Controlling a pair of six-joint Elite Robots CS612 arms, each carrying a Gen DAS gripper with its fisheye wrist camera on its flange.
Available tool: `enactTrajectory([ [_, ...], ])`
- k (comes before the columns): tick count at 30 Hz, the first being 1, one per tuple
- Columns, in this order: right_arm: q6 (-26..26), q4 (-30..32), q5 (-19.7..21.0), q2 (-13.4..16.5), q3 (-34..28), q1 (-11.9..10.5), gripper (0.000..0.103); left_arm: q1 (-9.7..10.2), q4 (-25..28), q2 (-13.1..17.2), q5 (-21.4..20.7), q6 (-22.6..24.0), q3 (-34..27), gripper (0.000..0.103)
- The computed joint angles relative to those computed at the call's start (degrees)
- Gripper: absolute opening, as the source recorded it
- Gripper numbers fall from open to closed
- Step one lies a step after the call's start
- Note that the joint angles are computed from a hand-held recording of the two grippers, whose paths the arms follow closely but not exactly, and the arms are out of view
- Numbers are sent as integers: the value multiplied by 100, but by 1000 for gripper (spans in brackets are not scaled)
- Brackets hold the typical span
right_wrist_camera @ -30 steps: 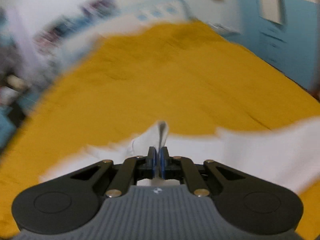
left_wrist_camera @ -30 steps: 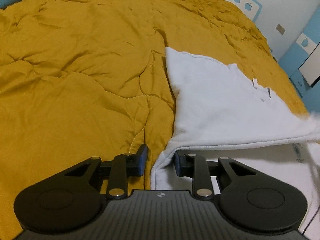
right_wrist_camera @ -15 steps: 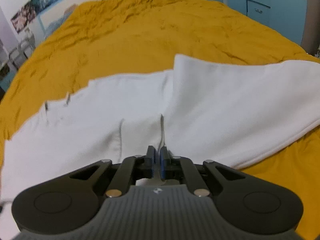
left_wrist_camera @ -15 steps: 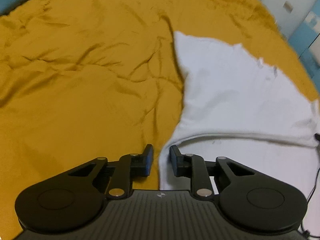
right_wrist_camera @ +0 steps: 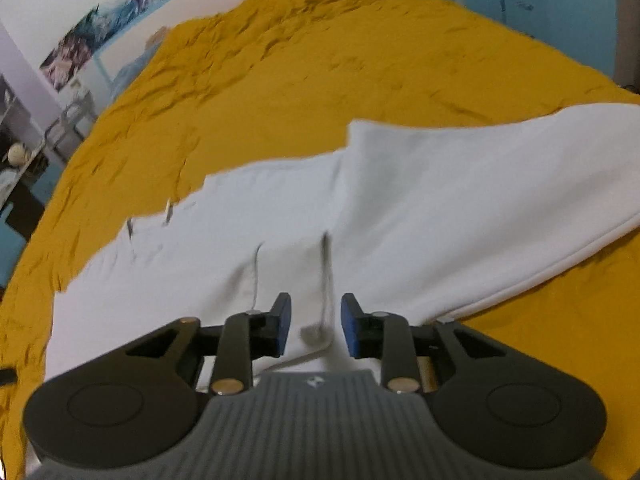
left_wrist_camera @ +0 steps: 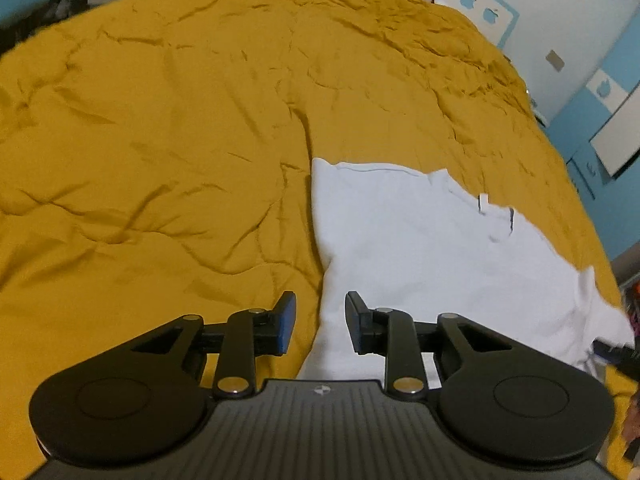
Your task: Fold small clothes
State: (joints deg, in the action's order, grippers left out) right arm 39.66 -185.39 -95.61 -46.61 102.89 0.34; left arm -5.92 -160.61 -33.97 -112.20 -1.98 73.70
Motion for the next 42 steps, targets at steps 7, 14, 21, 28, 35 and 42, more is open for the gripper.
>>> enactTrajectory([
  [7,-403,-101,-206,71,-71,108,0,-8,80,170,-78,-275,-213,32],
  [14,-862,447,-207,38,-38,138,0,90,-55,657,-698,-1260,-872,35],
  [21,-640,215,-552,63,-117,161,27,77,-274,1051,-721,-1926,-1406,45],
  [28,-385,-68,-319,362,-474,99,22,-27,-557,1366,-687,-2147,-1754,6],
  [35,-305,200,-346,560,-694,100,6,-169,-1575,1114,-39,-1047,-1247,4],
  [42,-376,343,-493,619,-766,119,0,-274,-663,1252,677,-888,-1480,9],
])
